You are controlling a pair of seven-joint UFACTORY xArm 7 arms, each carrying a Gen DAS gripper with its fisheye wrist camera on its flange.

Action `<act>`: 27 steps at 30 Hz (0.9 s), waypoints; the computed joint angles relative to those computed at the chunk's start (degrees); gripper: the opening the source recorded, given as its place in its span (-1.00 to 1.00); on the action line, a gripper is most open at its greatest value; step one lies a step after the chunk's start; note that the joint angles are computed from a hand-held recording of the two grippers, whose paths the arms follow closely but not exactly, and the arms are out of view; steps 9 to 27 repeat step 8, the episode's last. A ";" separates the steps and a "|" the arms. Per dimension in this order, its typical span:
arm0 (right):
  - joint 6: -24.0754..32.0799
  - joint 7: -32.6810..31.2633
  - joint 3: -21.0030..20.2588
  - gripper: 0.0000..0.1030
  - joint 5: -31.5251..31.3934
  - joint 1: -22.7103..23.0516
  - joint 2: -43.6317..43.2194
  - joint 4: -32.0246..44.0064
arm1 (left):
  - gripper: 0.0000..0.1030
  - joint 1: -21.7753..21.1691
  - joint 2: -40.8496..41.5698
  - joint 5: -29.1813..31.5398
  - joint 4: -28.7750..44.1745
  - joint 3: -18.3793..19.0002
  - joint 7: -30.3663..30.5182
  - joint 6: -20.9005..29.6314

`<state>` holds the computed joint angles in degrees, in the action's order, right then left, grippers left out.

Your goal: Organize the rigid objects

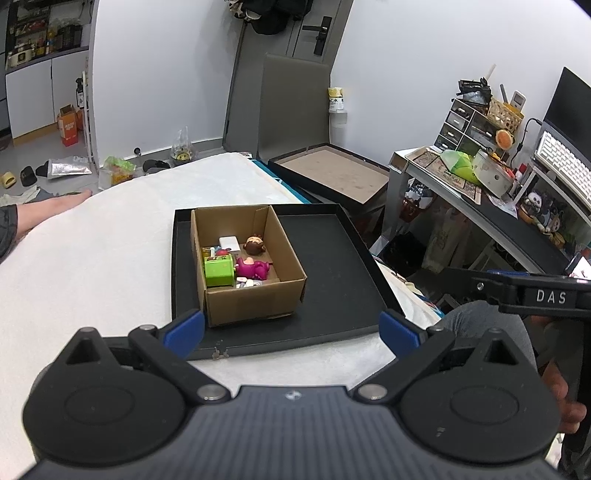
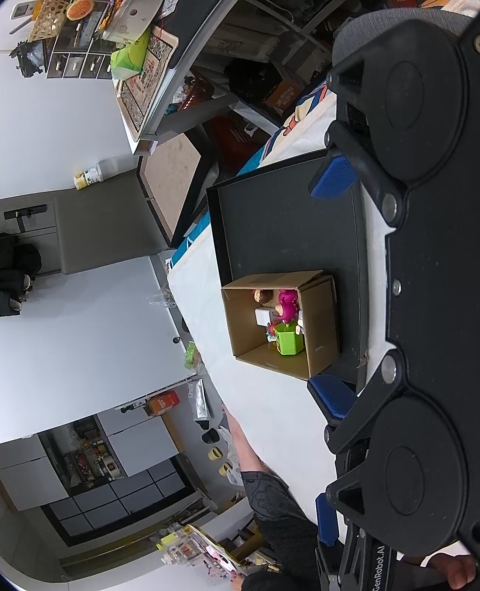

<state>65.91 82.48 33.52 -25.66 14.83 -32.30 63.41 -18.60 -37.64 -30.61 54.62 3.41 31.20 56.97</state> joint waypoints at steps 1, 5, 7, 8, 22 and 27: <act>0.16 -0.03 -0.02 1.00 0.04 0.04 -0.02 0.02 | 0.95 -0.04 -0.21 0.02 -0.14 -0.02 0.22 -0.08; 0.25 0.00 0.07 1.00 -0.04 0.13 0.35 0.24 | 0.95 0.01 -0.74 0.41 -0.58 -0.40 0.27 -0.64; 0.38 -0.09 0.13 1.00 -0.20 0.20 0.48 0.33 | 0.95 -0.23 -0.73 0.26 -0.54 -0.22 0.39 -0.67; 0.45 -0.08 0.16 1.00 -0.29 0.24 0.51 0.32 | 0.95 -0.46 -0.74 -0.01 -0.60 -0.01 0.69 -0.74; 0.45 -0.08 0.16 1.00 -0.29 0.24 0.51 0.32 | 0.95 -0.46 -0.74 -0.01 -0.60 -0.01 0.69 -0.74; 0.45 -0.08 0.16 1.00 -0.29 0.24 0.51 0.32 | 0.95 -0.46 -0.74 -0.01 -0.60 -0.01 0.69 -0.74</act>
